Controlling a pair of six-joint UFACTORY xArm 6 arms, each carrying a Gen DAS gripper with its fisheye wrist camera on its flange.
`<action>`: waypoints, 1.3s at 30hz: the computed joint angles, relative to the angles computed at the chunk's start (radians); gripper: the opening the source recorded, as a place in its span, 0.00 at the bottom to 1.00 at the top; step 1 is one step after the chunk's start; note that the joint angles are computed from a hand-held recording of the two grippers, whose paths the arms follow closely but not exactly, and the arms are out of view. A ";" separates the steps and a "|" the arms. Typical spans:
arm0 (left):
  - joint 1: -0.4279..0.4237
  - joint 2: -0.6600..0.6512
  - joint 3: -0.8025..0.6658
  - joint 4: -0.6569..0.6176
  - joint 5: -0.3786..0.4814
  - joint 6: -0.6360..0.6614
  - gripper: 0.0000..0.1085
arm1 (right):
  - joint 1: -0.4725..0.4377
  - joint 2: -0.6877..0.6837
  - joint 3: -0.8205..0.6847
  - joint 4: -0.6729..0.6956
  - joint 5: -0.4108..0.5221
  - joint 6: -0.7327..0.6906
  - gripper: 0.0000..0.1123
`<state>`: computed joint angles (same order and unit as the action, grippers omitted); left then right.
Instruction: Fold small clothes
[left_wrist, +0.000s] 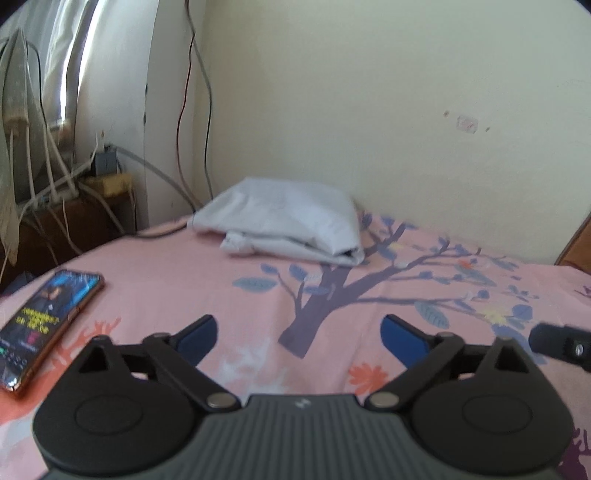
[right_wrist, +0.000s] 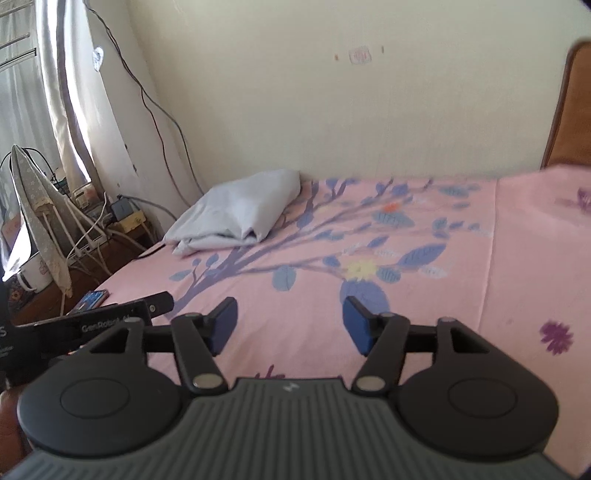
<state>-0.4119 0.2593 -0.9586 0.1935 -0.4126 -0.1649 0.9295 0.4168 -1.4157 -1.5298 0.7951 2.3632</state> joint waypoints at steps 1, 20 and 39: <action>0.001 0.000 0.009 -0.002 -0.028 0.005 0.95 | 0.018 0.007 -0.012 -0.003 0.050 -0.017 0.66; -0.118 0.027 0.105 -0.339 -0.438 0.381 0.95 | 0.150 0.150 -0.178 -0.038 0.503 -0.305 0.92; -0.097 -0.017 0.029 -0.437 -0.045 0.324 0.95 | 0.090 0.201 -0.317 0.242 0.374 -0.513 0.92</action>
